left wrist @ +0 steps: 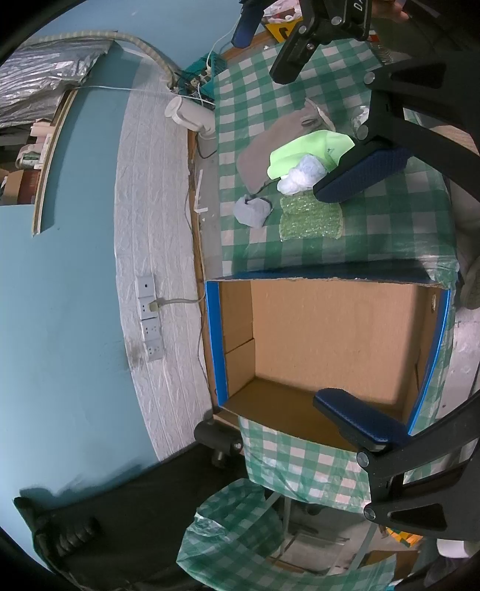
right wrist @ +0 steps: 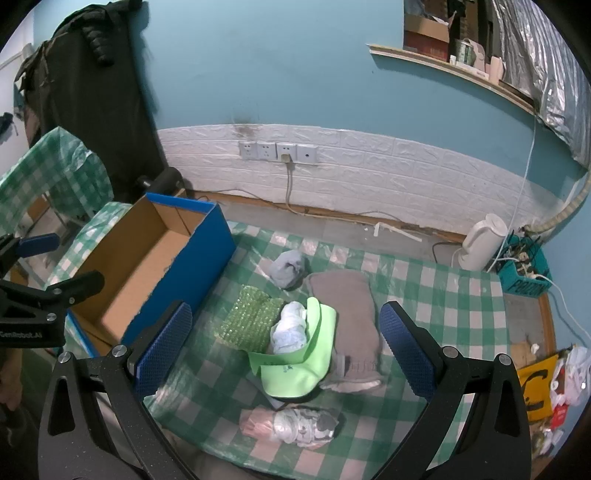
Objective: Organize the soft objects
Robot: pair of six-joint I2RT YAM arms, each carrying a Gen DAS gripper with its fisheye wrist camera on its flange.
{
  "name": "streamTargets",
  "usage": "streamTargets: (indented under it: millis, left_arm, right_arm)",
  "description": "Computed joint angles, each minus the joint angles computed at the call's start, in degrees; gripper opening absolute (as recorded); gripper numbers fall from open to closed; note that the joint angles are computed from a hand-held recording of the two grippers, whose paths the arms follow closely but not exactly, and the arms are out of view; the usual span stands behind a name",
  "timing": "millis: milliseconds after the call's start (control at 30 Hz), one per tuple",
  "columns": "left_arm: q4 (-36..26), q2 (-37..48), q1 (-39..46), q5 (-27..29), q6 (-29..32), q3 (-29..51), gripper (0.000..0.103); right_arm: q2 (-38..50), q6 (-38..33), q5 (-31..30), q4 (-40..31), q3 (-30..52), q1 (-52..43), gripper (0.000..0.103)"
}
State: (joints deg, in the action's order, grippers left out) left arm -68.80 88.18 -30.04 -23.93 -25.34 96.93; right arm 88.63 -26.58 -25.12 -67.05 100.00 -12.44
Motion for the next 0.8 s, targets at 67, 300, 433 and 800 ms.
streamTargets:
  millis: [67, 300, 433, 800]
  left_arm:
    - [0.0, 0.0, -0.2, 0.0, 0.0, 0.0, 0.101]
    - [-0.2, -0.3, -0.8, -0.1, 0.0, -0.3, 0.101]
    - [-0.3, 0.0, -0.9, -0.2, -0.2, 0.0, 0.101]
    - [-0.6, 0.0, -1.2, -0.2, -0.3, 0.2, 0.101]
  right_arm:
    - [-0.1, 0.2, 0.1, 0.1, -0.1, 0.1, 0.101]
    - [-0.3, 0.2, 0.1, 0.2, -0.3, 0.1, 0.101]
    - [-0.2, 0.1, 0.0, 0.2, -0.3, 0.0, 0.101]
    - [-0.1, 0.0, 0.0, -0.1, 0.0, 0.0, 0.101]
